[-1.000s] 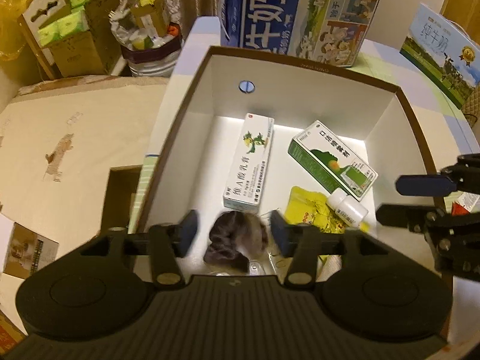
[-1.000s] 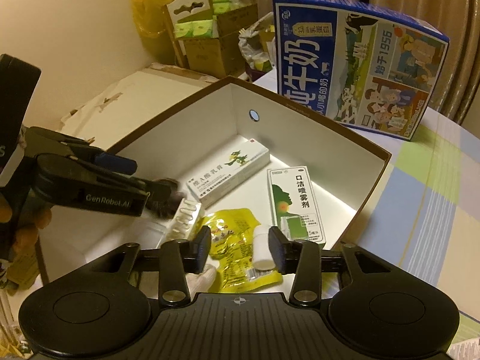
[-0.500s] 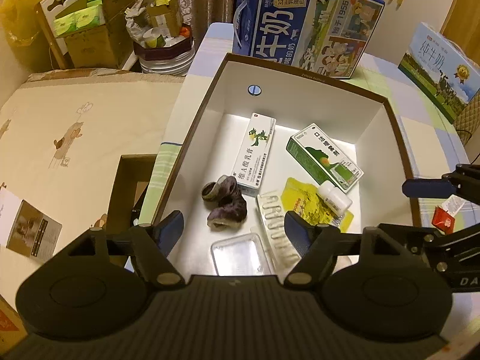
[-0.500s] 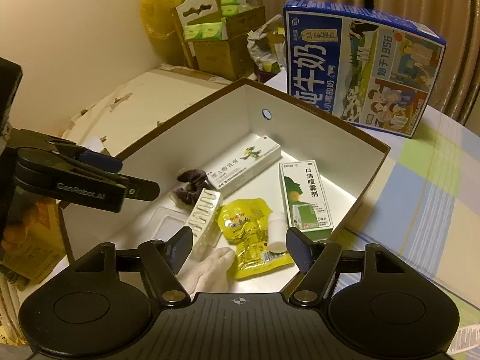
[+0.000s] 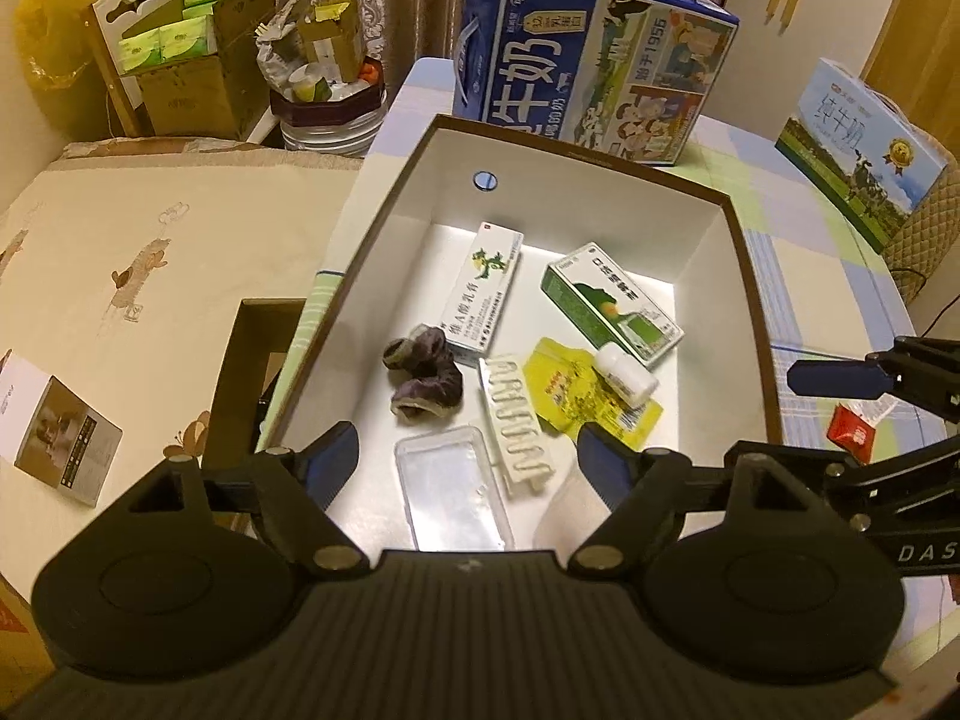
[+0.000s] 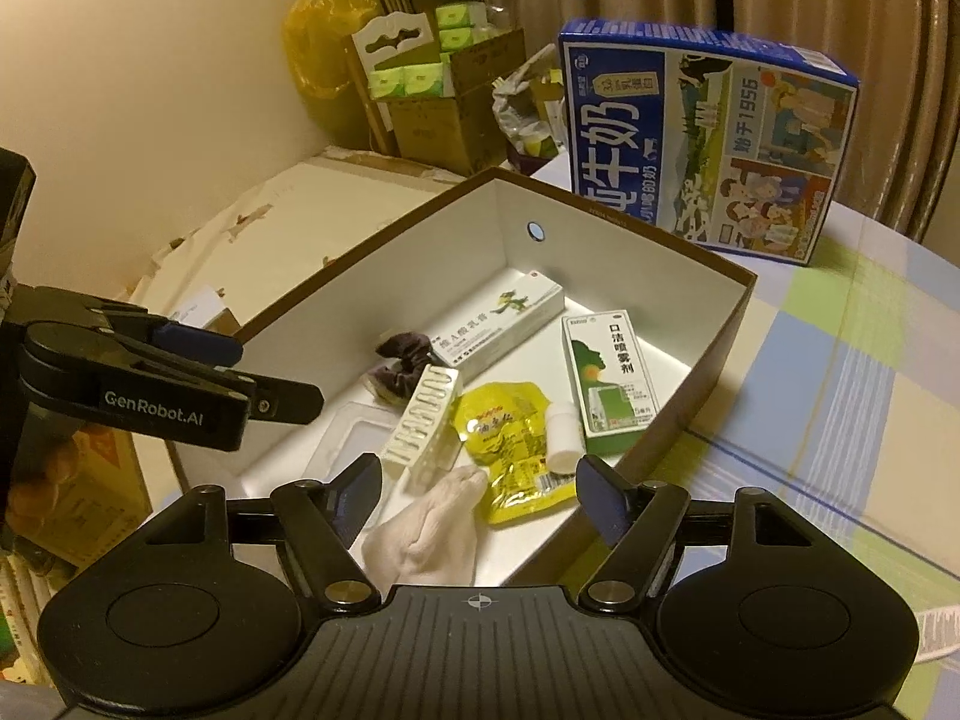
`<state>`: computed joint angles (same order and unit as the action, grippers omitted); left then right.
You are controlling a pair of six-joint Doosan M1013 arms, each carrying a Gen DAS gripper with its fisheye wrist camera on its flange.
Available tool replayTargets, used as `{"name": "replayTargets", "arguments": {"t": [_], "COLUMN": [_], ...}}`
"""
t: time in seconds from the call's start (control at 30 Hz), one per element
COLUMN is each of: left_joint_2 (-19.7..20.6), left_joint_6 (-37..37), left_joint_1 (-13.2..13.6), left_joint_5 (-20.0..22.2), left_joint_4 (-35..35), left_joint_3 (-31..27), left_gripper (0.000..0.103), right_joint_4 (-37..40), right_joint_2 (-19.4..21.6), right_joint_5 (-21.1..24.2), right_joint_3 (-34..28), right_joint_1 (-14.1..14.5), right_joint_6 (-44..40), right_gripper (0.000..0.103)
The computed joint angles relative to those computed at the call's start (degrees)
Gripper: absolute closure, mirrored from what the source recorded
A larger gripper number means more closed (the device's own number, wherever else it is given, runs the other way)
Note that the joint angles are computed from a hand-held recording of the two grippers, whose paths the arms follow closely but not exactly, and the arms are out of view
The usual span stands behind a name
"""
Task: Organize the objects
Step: 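Withdraw both tools from the box toward the red packet and white tube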
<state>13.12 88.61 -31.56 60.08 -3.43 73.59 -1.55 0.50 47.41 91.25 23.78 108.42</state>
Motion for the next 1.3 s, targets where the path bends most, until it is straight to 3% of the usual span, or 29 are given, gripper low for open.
{"name": "replayTargets", "arguments": {"t": [0.77, 1.3], "left_joint_2": [-6.19, -8.68], "left_joint_6": [-6.34, -12.91], "left_joint_1": [-5.62, -11.57], "left_joint_5": [-0.06, 1.45], "left_joint_4": [3.90, 7.69], "left_joint_3": [6.18, 8.53], "left_gripper": [0.022, 0.021], "right_joint_4": [2.92, 10.13], "right_joint_2": [-8.72, -14.39], "right_joint_5": [-1.39, 1.89], "right_joint_3": [7.02, 11.83], "right_joint_1": [0.42, -4.29], "right_joint_6": [1.35, -4.16], "right_gripper": [0.034, 0.034]}}
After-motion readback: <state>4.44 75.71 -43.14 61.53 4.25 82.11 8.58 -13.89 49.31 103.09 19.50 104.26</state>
